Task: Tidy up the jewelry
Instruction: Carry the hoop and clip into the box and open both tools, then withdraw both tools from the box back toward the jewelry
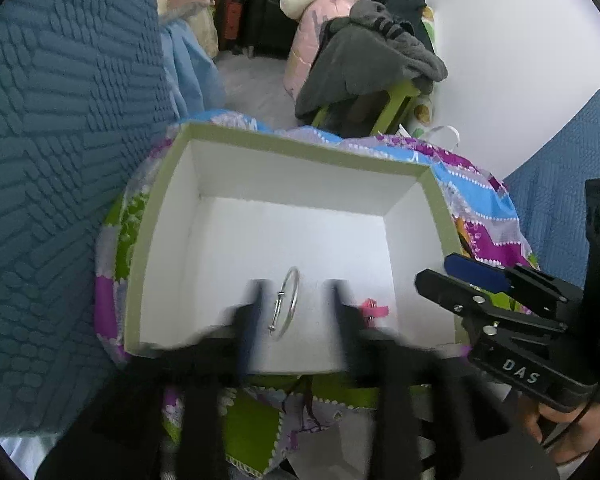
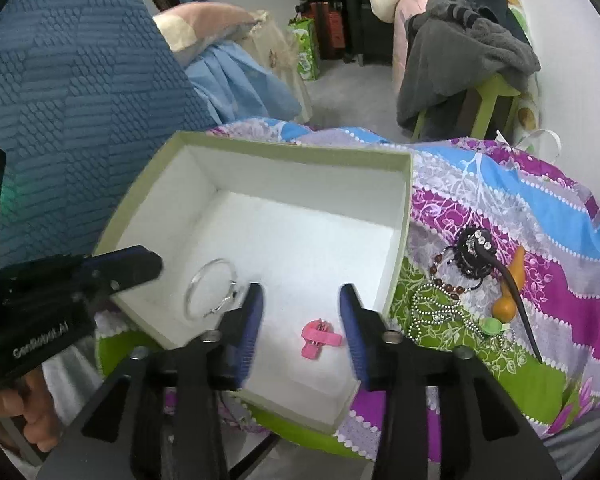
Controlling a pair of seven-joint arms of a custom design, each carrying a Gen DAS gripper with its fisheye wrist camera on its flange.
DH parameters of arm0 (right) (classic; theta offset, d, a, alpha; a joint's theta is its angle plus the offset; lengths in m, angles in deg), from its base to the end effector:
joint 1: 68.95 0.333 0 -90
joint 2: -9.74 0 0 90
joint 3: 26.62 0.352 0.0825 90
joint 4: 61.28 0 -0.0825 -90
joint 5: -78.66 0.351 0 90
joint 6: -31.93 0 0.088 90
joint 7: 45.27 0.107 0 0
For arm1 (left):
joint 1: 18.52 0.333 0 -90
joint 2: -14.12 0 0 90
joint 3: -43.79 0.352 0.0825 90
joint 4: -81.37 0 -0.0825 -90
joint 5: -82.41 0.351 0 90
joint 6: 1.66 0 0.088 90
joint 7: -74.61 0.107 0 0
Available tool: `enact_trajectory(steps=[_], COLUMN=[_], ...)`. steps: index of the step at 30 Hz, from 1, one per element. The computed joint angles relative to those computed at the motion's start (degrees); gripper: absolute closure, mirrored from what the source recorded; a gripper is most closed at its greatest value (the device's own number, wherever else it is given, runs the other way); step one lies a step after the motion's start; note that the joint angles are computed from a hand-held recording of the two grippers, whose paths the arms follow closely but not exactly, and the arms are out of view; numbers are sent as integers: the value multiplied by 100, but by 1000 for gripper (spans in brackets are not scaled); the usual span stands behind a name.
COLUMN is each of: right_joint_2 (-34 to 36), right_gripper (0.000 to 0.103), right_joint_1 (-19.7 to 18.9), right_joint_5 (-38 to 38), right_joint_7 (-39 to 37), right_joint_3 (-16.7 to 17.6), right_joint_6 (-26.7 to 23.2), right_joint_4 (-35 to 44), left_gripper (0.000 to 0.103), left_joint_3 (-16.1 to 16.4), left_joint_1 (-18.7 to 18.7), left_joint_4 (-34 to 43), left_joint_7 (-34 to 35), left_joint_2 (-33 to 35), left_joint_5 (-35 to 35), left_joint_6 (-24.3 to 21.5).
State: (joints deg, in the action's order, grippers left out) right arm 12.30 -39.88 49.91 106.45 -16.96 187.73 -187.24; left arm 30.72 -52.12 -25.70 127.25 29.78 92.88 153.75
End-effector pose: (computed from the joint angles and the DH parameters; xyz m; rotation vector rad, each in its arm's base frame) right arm 0.4176 0.3560 0.4691 -1.8661 1.8527 -0.3481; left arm 0.4486 -0.4632 0.4907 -1.7585 2.3348 -0.8640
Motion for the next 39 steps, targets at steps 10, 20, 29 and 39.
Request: enact_trajectory(steps=[10,20,29,39], right_joint_2=[-985,-1868,-2523,-3031], right_gripper=[64,64,64,64], right_joint_1=[-270,-699,-1071,-1399], right_joint_5=[-535,-815,-885,-779], right_joint_7=[107,26,8,-221], right_joint_3=[99,296,383,369], right_joint_6=[136,138,227,543], right_joint_4=[-336,-670,-1274,-1989], left_gripper=[48,48,48,48], left_joint_3=[130,27,25,236], left_joint_1=[-298,-430,-726,-1151], left_joint_4=[149,555,1011,1428], left_joint_7=[-1085,-2194,-2465,-2549], left_joint_2=[-376,-494,-131,391], left_joint_5=[1042,2097,2371,2258], left_joint_6=[126,112,208,522])
